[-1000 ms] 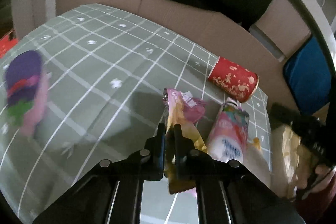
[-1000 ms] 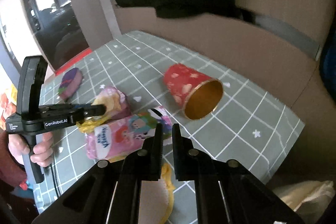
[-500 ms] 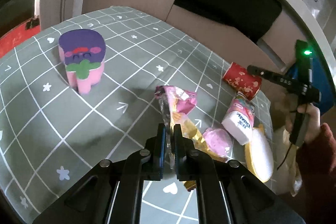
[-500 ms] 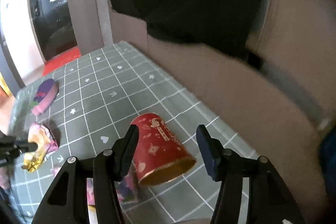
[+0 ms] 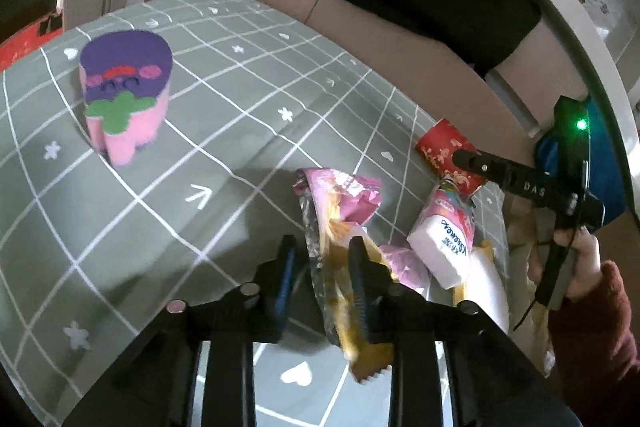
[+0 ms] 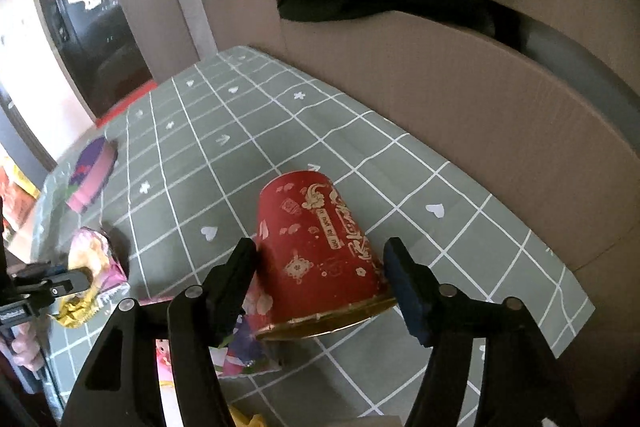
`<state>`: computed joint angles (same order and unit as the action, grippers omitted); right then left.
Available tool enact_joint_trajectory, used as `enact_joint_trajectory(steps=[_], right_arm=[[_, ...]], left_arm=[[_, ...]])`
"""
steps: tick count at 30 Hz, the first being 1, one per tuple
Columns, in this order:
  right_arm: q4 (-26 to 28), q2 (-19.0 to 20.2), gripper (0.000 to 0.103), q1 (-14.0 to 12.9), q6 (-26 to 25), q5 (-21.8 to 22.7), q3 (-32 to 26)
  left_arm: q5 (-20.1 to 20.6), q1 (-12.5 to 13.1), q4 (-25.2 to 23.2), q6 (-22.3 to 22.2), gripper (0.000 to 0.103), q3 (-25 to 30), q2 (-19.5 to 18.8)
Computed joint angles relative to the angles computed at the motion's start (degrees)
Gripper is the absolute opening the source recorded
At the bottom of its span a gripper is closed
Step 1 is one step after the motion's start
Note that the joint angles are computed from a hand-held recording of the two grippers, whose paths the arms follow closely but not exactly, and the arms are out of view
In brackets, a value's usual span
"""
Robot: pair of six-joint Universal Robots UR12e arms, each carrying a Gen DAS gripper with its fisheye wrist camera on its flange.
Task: Collect trash
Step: 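Grasp the red paper cup with the right tool while the left tool grasps the pink wrapper, then carry the red cup and pink wrapper over the bin with both tools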
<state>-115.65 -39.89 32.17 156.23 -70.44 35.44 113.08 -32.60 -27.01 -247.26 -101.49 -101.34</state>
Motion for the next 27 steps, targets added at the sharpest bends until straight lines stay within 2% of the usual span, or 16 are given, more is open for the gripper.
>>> enact_joint_trajectory(steps=[3,6,8,11,16,21,27], right_arm=[[1.8,-0.1,0.068,0.6,-2.8,-3.0,-0.2],[1.9,-0.5,0.068,0.9,-3.3,-6.0,0.7],[-2.3,-2.5,0.06,0.6,-0.7,-5.3,4.2],[-8.3,-5.7,0.06,0.1,2.6,-3.2,9.7],[-17.3,-11.6,0.059,-0.1,5.7,-2.5,19.1],[-26.5,-18.2,0.059,-0.6,8.8,-1.0,29.2],[-35.0,-23.9,0.059,-2.1,13.8,0.9,37.7]], left_arm=[[0.1,0.0,-1.1,-0.5,0.028,0.8,-0.4],[-0.1,0.0,-0.8,-0.8,0.014,1.1,-0.5],[2.5,-0.7,-1.4,0.3,0.011,1.9,-0.7],[7.1,-2.0,-2.2,1.6,0.01,3.5,-1.1],[14.5,-4.1,-3.6,3.8,0.008,6.3,-1.9],[18.8,-6.1,-3.8,6.3,0.007,8.4,-2.6],[23.1,-8.2,-2.9,10.6,0.007,11.3,-3.7]])
